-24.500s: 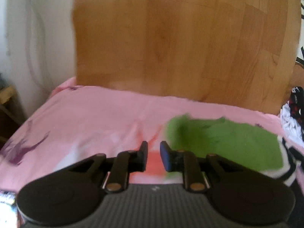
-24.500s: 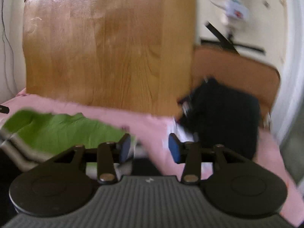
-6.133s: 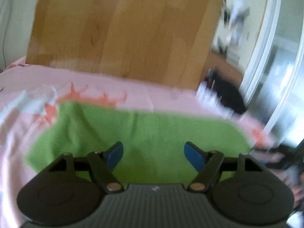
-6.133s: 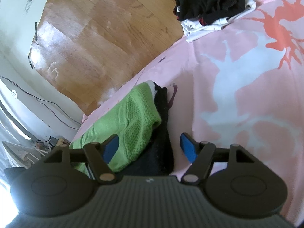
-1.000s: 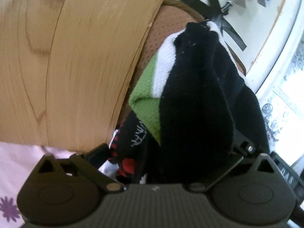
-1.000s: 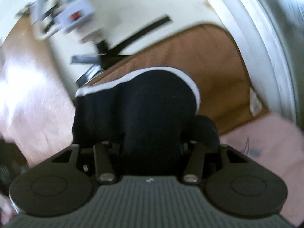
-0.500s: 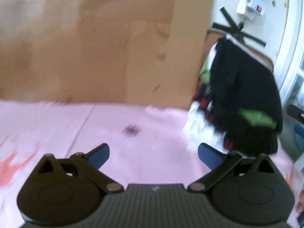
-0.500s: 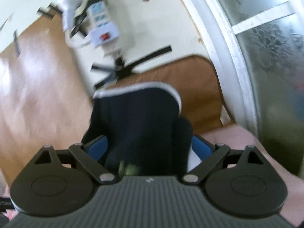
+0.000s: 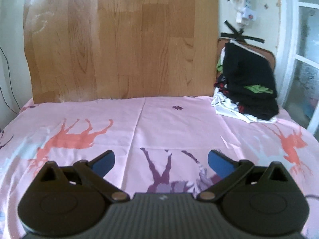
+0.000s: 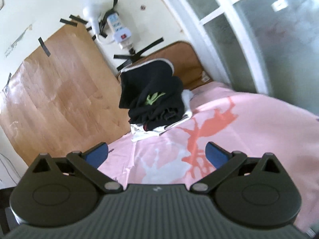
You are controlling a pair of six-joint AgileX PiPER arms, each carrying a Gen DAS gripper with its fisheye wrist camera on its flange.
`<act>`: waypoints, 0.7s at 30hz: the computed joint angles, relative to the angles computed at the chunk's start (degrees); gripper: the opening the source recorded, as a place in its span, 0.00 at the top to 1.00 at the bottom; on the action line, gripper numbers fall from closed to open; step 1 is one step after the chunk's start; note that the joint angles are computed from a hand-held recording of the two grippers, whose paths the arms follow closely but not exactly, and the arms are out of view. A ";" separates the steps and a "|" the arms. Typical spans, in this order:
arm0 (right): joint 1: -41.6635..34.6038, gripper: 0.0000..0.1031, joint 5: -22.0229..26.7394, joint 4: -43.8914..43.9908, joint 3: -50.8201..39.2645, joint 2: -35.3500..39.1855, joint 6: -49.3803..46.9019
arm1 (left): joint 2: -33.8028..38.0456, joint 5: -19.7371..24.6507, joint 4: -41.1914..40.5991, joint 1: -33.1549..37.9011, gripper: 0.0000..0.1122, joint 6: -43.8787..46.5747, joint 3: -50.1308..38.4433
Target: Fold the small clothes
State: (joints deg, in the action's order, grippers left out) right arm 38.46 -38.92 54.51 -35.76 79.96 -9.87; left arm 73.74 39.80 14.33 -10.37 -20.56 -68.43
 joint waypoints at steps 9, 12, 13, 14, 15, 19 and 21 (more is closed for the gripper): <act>16.50 0.00 -15.78 14.30 0.11 -4.58 -12.33 | -7.24 0.72 -0.37 1.50 0.08 2.79 3.76; 21.13 0.00 -20.94 15.20 -1.26 -3.94 -16.16 | -8.49 -0.49 -1.30 2.85 0.08 3.63 4.74; 22.16 0.00 -22.15 14.88 -1.78 -3.43 -17.38 | -8.78 -0.87 -0.21 2.82 0.08 2.73 5.07; 22.96 0.00 -23.08 14.64 -2.15 -2.98 -18.43 | -9.04 -1.27 0.51 2.85 0.08 2.04 5.45; 23.40 0.00 -23.66 14.49 -2.68 -2.38 -19.44 | -9.24 -1.61 0.73 3.12 0.08 1.78 5.70; 23.40 0.00 -23.22 14.39 -4.36 -0.40 -21.22 | -9.32 -2.27 0.95 4.60 0.08 1.59 5.94; 22.61 0.00 -21.64 13.99 -4.57 0.14 -20.15 | -8.98 -2.09 3.30 4.66 0.08 0.26 5.92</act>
State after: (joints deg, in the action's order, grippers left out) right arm 61.06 -60.55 68.50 -40.33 80.10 -30.02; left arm 64.76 37.71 17.64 -5.71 -20.30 -62.51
